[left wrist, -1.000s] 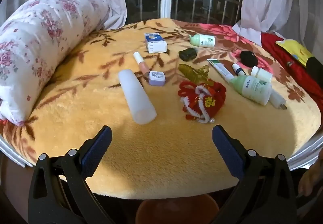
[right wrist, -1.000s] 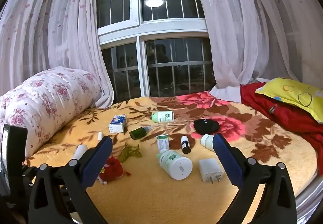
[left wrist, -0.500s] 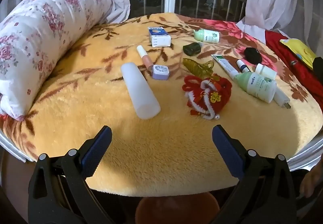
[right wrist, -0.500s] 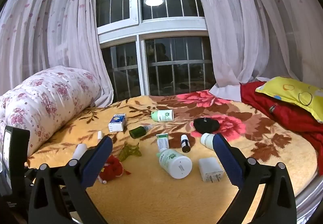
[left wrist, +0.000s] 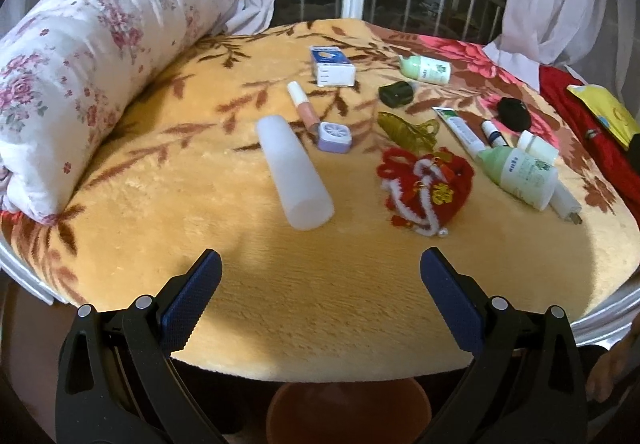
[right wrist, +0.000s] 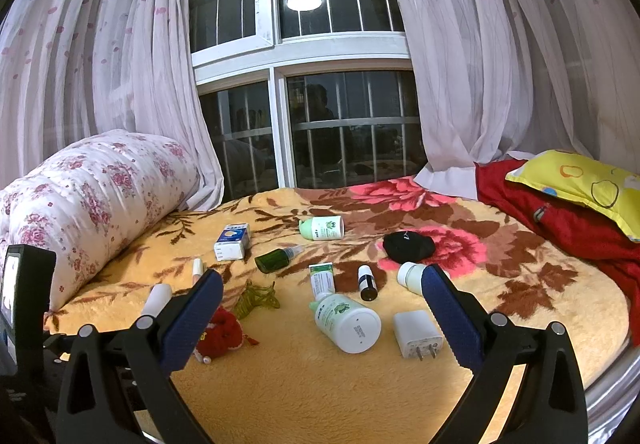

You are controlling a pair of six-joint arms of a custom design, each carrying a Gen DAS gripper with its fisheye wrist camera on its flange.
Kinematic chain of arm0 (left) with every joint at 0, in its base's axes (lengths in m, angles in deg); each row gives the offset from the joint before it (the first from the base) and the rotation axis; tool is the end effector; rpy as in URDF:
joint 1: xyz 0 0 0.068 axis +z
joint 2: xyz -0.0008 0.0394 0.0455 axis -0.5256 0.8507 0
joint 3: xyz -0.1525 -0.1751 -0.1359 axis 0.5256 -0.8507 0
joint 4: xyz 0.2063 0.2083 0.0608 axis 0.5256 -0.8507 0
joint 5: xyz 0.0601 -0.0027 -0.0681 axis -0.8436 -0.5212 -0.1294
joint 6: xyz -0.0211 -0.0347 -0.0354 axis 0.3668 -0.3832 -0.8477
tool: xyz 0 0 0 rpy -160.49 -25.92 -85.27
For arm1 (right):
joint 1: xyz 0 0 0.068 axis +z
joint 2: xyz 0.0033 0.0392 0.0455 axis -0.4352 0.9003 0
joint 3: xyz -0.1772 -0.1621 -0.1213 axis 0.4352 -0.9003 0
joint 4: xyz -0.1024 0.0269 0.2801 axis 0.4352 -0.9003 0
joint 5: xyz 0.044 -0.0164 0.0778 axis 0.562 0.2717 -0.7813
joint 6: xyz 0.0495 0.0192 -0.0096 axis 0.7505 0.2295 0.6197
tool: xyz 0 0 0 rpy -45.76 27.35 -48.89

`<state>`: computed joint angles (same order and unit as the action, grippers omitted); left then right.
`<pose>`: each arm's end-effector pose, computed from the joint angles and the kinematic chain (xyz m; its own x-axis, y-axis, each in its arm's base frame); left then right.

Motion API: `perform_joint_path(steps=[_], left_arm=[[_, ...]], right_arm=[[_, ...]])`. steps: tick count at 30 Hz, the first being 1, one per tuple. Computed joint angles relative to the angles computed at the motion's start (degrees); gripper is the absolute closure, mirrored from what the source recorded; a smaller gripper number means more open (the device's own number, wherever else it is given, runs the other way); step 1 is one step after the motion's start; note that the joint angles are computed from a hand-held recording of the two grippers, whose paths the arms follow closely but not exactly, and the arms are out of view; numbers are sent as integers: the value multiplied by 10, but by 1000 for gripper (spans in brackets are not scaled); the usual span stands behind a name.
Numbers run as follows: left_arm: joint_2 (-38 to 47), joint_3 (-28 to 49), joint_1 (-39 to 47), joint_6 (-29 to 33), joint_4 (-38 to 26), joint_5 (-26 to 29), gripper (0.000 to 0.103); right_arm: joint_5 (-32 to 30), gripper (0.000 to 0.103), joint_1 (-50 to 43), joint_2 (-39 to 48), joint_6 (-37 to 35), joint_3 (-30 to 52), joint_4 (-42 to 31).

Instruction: Collect trash

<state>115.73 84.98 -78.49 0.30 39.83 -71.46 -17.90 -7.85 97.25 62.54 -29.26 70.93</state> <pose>0.2213 -0.2019 0.1819 -0.6348 -0.3678 -0.6795 -0.4622 0.8855 -0.0475 0.2889 0.1007 0.2233 -0.3011 -0.0454 -0.9525 -0.4617 0.8809 0.1039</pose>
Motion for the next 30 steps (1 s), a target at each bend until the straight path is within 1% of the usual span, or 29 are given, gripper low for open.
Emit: perform_joint_path(steps=[2,3,10,22,30], left_arm=[[6,4,-2,-5,-7,-2,6],[-7,-4,13,13,-2,4,6],[5,8,8,10,-16,-13,6],[9,13,1,1,-27,-18,6],[9,12,3,2,-23,-15,6]], right_arm=[[0,5,0,0,0,0,0],[0,5,1,-1,0,0,-1],[0,5,0,-1,0,0,-2],[-4,5,-3,0,1,-1,0],[-5,5,-5,1,1,-2,2]])
